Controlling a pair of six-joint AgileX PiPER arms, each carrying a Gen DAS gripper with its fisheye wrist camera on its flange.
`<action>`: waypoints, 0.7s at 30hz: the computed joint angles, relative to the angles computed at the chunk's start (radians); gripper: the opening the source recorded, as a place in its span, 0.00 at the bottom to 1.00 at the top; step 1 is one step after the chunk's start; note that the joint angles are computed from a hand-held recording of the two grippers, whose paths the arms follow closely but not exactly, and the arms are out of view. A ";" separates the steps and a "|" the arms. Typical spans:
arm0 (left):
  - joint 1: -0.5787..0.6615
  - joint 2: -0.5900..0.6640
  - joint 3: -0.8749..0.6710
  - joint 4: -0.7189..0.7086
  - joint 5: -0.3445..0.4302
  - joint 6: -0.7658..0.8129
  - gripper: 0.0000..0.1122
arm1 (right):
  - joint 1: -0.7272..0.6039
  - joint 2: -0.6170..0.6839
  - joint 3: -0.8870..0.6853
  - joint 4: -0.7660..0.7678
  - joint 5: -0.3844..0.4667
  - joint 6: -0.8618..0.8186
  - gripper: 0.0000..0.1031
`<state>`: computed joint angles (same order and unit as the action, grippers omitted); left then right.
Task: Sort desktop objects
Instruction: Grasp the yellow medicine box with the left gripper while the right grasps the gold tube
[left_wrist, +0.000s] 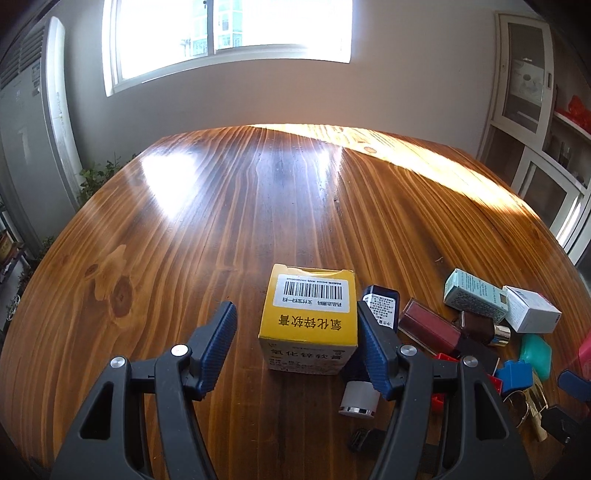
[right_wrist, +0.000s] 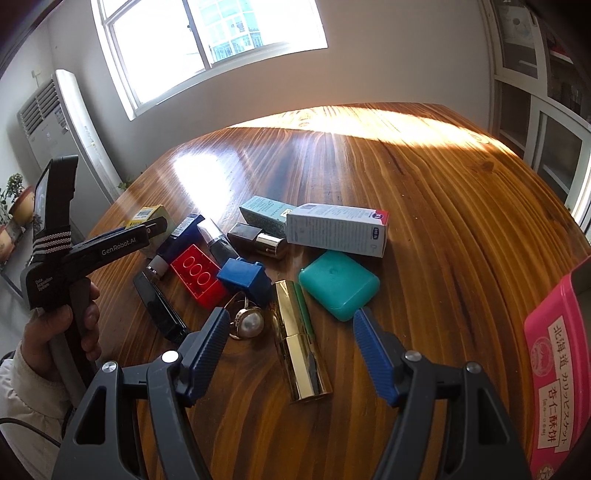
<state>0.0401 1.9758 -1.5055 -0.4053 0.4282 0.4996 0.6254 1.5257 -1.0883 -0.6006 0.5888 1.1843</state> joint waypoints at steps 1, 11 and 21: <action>0.002 0.006 -0.005 -0.015 0.004 0.009 0.60 | -0.008 0.001 0.002 0.013 -0.005 -0.008 0.71; -0.007 -0.012 0.014 0.036 -0.012 -0.044 0.42 | -0.010 0.022 -0.009 0.023 -0.003 -0.045 0.47; 0.004 -0.127 0.136 -0.051 -0.056 0.032 0.42 | 0.014 0.085 -0.066 0.007 0.088 -0.086 0.38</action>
